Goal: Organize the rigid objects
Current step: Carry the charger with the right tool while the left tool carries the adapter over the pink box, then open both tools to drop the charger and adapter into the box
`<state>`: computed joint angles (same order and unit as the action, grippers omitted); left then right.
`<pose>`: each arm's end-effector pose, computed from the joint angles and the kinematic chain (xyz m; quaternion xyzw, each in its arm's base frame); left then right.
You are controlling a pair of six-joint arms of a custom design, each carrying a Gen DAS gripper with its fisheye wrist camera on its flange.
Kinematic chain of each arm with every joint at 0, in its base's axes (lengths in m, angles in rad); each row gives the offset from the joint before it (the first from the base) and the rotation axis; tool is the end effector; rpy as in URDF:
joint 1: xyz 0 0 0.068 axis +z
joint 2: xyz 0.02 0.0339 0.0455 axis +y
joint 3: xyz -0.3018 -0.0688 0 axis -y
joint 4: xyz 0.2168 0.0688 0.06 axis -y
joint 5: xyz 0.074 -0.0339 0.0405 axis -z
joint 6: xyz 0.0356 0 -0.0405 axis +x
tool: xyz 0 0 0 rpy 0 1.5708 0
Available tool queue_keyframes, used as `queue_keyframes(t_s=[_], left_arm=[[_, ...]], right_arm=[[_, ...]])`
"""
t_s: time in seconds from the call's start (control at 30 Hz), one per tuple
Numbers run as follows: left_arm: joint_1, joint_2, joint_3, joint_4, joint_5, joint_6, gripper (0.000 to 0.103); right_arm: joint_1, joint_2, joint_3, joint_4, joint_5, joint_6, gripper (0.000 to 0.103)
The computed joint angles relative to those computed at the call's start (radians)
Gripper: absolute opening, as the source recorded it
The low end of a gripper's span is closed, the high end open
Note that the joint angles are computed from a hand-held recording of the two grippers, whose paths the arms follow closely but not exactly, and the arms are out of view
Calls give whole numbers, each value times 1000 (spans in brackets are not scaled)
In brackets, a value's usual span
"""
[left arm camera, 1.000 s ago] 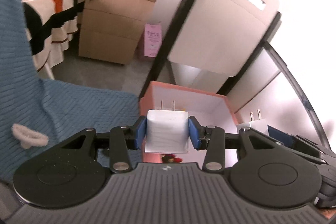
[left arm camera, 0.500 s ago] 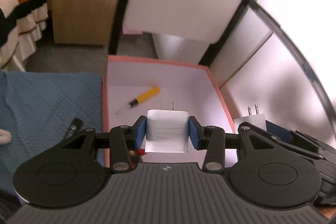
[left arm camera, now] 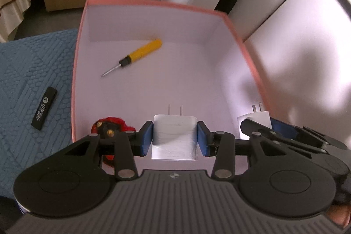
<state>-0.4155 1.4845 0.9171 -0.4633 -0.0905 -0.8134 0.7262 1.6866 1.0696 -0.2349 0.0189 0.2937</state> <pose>0.2441 -0.1042 0.2544 -0.2021 0.9414 -0.1180 0.2429 0.2536 0.2243 0.2543 -0.1976 0.9150 0.1640 0.3113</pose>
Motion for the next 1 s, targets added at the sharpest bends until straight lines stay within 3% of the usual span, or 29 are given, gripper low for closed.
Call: queue_keyframes(t_s=[0.23, 0.6, 1.0], left_arm=[[41, 67, -17, 58, 35, 31, 49], [57, 118, -32, 102, 60, 57, 53], [49, -26, -15, 22, -6, 54, 54]], right_arm=[[-56, 100, 16, 3, -41, -14, 53], [-63, 132, 37, 16, -56, -40, 53], [-53, 74, 56, -11, -29, -10, 51]])
